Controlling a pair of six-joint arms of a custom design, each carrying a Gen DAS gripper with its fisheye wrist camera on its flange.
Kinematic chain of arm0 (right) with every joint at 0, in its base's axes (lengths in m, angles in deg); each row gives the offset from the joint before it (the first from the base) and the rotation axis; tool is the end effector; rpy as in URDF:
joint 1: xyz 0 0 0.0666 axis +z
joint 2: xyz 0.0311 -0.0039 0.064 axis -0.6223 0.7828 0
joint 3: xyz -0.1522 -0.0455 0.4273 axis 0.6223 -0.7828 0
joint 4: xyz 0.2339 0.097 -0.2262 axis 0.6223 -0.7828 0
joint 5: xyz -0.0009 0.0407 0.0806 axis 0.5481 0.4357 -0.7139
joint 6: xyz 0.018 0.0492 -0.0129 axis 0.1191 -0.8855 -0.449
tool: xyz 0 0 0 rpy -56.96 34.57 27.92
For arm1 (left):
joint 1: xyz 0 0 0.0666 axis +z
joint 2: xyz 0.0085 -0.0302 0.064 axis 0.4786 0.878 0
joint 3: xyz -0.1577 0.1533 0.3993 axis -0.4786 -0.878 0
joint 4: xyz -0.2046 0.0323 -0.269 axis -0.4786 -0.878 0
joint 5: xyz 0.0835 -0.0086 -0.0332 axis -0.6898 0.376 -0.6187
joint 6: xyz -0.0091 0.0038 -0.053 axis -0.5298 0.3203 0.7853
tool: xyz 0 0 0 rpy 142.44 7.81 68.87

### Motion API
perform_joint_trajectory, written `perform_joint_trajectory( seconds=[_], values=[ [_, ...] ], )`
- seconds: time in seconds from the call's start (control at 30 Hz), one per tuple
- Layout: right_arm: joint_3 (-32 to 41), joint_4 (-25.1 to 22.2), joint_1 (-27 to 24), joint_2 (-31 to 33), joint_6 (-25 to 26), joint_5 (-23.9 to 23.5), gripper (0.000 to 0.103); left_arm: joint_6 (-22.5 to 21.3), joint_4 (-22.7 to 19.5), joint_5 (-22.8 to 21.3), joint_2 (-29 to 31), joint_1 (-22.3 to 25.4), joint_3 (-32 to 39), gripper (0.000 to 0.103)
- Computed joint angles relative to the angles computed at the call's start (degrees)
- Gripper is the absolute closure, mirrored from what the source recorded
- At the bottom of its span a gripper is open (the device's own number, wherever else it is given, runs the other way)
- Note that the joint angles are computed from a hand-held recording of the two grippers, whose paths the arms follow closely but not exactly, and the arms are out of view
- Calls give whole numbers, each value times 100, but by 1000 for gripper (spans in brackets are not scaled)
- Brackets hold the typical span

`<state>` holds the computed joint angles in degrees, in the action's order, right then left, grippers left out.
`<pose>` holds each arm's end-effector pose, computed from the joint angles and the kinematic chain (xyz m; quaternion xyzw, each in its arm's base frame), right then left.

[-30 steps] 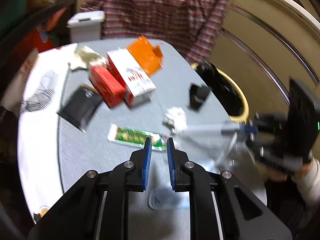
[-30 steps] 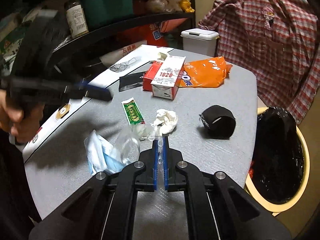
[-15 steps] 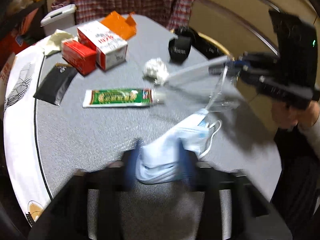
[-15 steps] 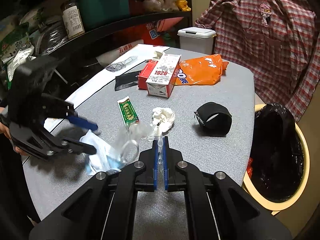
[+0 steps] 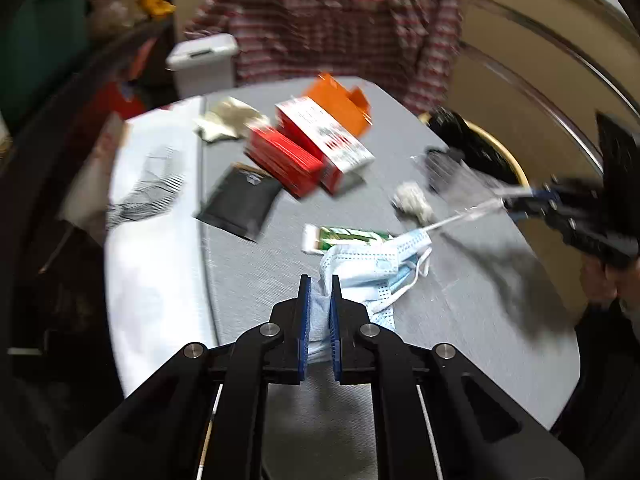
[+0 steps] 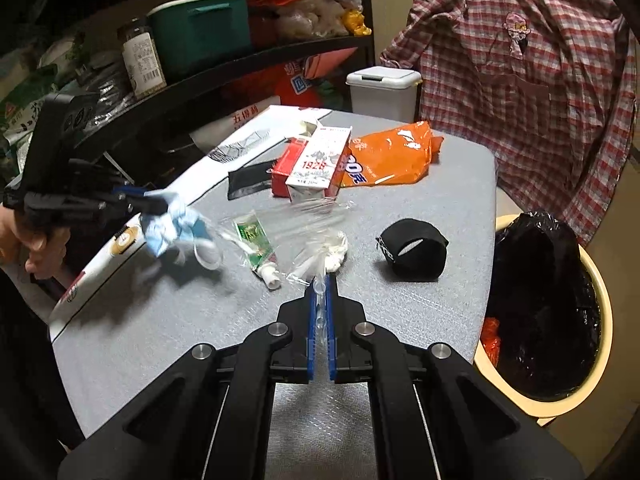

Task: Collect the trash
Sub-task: 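Carry the blue mask with the left gripper while the right gripper carries the sleeve toward the bucket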

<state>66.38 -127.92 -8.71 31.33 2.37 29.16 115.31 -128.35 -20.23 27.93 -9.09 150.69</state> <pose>0.4439 0.2680 0.4465 -0.4169 0.8219 0.2107 0.3260 0.3323 -0.2429 0.4733 -0.0314 0.9476 -0.0418 0.3151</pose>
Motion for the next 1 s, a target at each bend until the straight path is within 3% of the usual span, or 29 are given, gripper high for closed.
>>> perform_joint_trajectory(
  seconds=[0.07,0.17,0.53,1.0],
  values=[
    [-17,58,-29,-36,-73,27,99,177,-222,-332,-20,30,98,96],
    [7,55,-137,-52,-225,-51,99,390,-206,-515,-133,128,87,96],
    [103,179,-430,-162,-587,-335,98,409,267,-1179,-240,64,250,96],
    [407,376,-1164,-169,-1054,-415,98,394,394,-1795,335,-270,1164,96]
  ],
)
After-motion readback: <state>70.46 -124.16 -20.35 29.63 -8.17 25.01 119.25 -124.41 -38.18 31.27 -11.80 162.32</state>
